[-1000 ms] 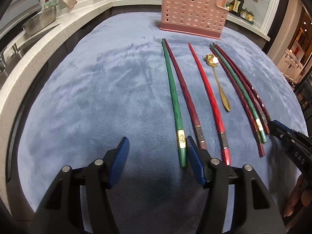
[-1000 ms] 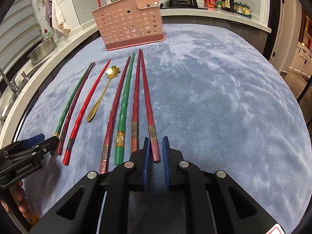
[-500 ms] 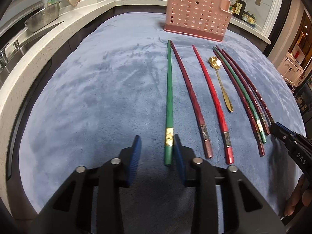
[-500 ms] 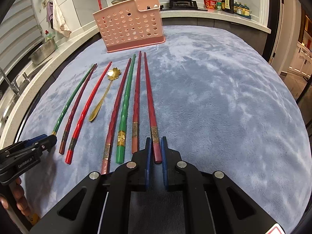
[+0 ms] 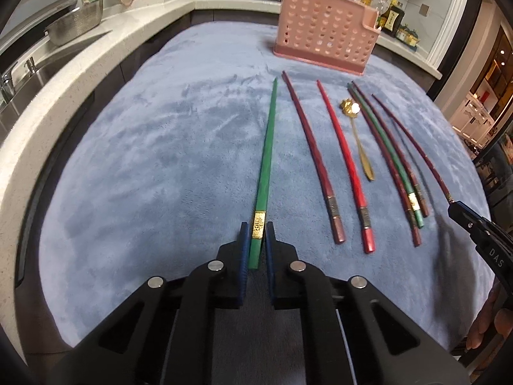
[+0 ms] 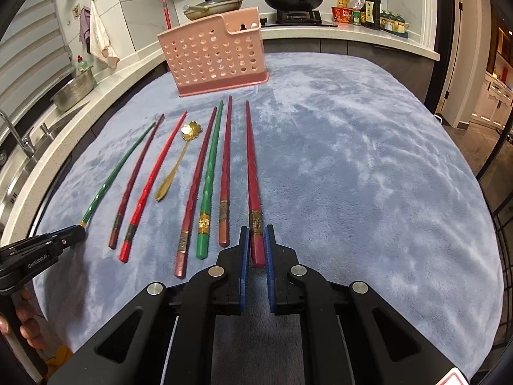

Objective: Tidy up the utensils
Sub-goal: 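Close the left tool on the green chopstick while the right tool grasps the red chopstick, then lift both chopsticks and lower them upright into the pink basket with both tools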

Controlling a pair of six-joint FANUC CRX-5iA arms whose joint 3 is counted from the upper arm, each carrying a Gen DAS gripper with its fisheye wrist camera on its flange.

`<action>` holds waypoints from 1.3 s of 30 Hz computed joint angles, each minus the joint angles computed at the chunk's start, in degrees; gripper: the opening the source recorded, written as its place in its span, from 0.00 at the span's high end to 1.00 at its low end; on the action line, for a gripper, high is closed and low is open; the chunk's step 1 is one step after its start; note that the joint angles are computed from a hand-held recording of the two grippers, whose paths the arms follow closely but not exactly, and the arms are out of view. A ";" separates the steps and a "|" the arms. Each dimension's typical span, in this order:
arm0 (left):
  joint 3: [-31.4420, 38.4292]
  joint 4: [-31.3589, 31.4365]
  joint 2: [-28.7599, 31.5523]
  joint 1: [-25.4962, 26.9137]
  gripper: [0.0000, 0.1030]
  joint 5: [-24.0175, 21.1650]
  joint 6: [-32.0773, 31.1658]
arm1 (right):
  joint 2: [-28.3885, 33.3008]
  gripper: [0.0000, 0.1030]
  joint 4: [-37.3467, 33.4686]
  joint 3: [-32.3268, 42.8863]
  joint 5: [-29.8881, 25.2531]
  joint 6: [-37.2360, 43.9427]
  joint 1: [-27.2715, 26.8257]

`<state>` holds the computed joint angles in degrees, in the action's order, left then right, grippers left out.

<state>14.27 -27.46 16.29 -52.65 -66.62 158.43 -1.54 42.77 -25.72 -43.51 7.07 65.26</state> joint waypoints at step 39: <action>15.51 -19.59 -3.15 -2.77 0.93 -8.82 -3.81 | -6.47 0.93 15.21 5.48 0.55 -5.61 -5.31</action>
